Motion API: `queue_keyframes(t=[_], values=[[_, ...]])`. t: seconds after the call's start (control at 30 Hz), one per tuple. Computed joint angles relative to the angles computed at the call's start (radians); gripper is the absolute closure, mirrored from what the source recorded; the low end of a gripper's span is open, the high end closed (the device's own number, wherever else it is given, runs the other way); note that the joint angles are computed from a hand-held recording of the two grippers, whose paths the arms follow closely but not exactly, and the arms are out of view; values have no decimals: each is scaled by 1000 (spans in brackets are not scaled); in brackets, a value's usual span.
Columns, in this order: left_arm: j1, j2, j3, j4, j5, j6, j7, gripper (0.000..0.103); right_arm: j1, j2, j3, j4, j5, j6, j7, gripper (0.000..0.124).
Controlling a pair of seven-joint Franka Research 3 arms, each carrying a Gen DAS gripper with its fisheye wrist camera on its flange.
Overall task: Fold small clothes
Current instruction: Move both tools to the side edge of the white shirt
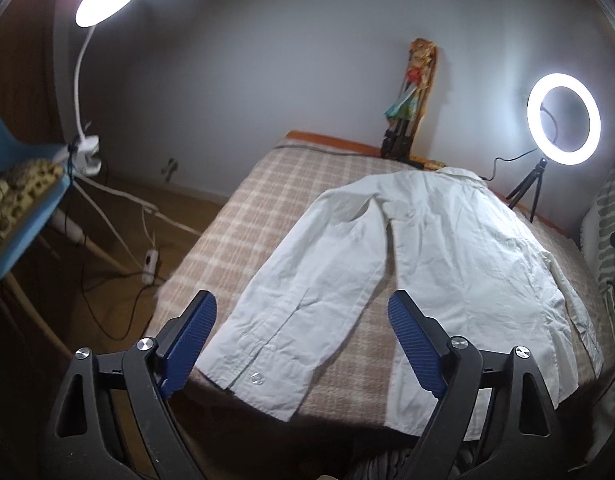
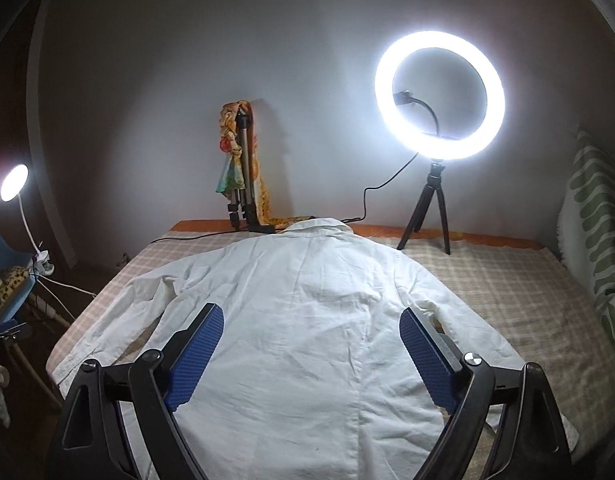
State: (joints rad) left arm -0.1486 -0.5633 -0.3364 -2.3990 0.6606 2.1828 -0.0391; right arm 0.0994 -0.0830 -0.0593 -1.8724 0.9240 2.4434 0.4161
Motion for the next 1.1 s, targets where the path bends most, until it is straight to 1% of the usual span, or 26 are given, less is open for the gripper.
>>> queue_keyframes(t=[0.1,0.23,0.33,0.47,0.63,0.7,0.8,0.9,0.97,1.0,1.03,1.1], values=[[-4,-33,31,-63,-31,30,-6,17,10,7,11,9,-16,-14,9,35],[2,-84,64,-159,-86,96,-35,22,24,42,27,51,-27,-66,19,35],[12,-111,79,-221,-128,141,-51,23,36,85,47,103,-55,-105,39,35],[23,-128,95,-293,-179,220,-61,23,51,171,79,214,-123,-211,123,36],[43,-112,91,-329,-207,274,-44,25,90,287,129,351,-215,-278,221,36],[52,-104,87,-335,-207,296,-37,28,110,342,146,418,-258,-308,269,36],[71,-92,68,-330,-188,295,-33,31,147,445,166,550,-330,-361,361,36],[81,-84,55,-325,-169,298,-36,41,188,540,183,670,-399,-393,423,36],[86,-73,51,-318,-155,298,-32,52,217,613,189,765,-446,-422,468,37],[91,-67,47,-313,-145,297,-35,54,229,653,191,822,-466,-445,492,37],[95,-65,47,-314,-135,305,-38,57,239,683,193,864,-482,-463,511,37],[105,-75,49,-333,-109,350,-50,69,266,764,193,976,-519,-502,563,37]])
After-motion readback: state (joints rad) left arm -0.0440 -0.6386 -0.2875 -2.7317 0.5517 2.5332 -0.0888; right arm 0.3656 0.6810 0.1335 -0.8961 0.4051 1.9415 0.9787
